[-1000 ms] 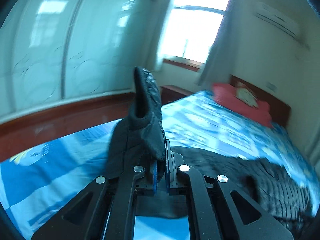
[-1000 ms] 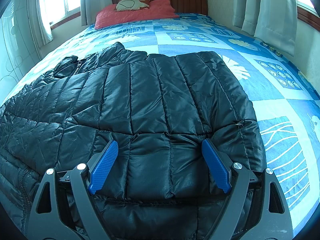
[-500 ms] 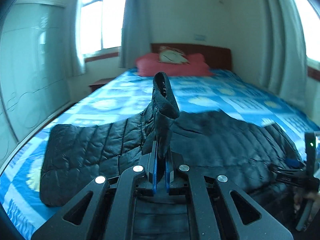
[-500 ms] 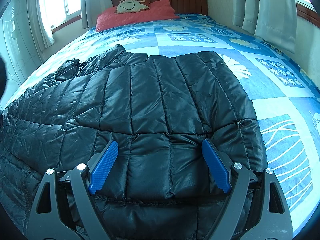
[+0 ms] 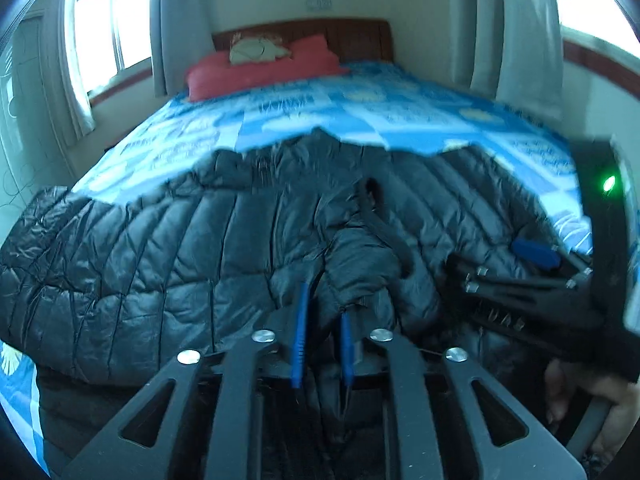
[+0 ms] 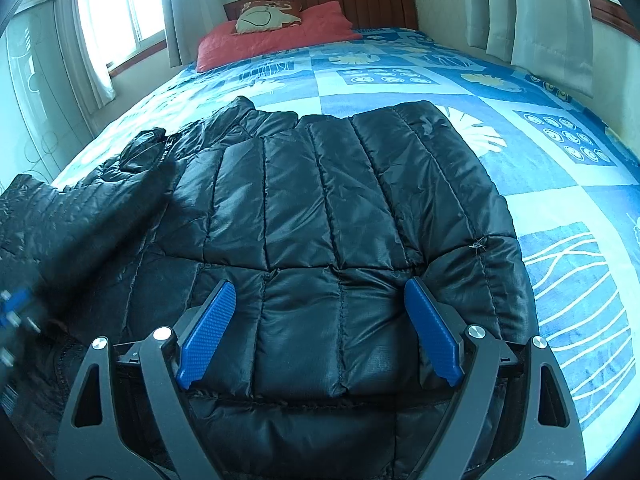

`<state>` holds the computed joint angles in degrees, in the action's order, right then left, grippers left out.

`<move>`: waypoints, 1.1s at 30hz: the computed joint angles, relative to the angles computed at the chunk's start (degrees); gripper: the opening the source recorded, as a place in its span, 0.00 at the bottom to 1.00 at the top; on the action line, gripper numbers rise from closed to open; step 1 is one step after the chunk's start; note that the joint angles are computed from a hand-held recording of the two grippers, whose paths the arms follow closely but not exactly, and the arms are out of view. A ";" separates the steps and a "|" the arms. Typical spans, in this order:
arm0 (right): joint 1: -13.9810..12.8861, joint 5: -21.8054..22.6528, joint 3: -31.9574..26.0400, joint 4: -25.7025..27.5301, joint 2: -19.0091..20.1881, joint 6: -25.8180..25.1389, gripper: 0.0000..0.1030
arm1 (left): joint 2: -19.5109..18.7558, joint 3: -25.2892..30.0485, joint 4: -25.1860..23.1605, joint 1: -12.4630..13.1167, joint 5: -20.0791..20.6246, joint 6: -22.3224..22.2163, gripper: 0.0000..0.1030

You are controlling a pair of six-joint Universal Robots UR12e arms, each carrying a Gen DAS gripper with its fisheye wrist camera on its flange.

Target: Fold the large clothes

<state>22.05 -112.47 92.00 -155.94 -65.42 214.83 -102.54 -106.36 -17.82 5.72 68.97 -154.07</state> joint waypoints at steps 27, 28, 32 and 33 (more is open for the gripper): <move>2.25 10.48 -11.19 6.67 4.58 0.56 0.21 | 4.51 -4.24 13.96 16.19 -3.93 -9.29 0.74; 2.32 9.70 -10.85 6.12 4.23 0.61 0.20 | 4.26 -3.86 14.51 16.64 -3.94 -9.87 0.74; 2.58 1.33 -8.77 5.78 2.12 -0.87 0.19 | 2.97 -1.96 14.43 17.65 -3.47 -12.04 0.74; 2.29 0.25 -7.96 6.26 1.41 -0.76 0.19 | 2.54 -1.37 14.03 17.76 -3.48 -12.69 0.74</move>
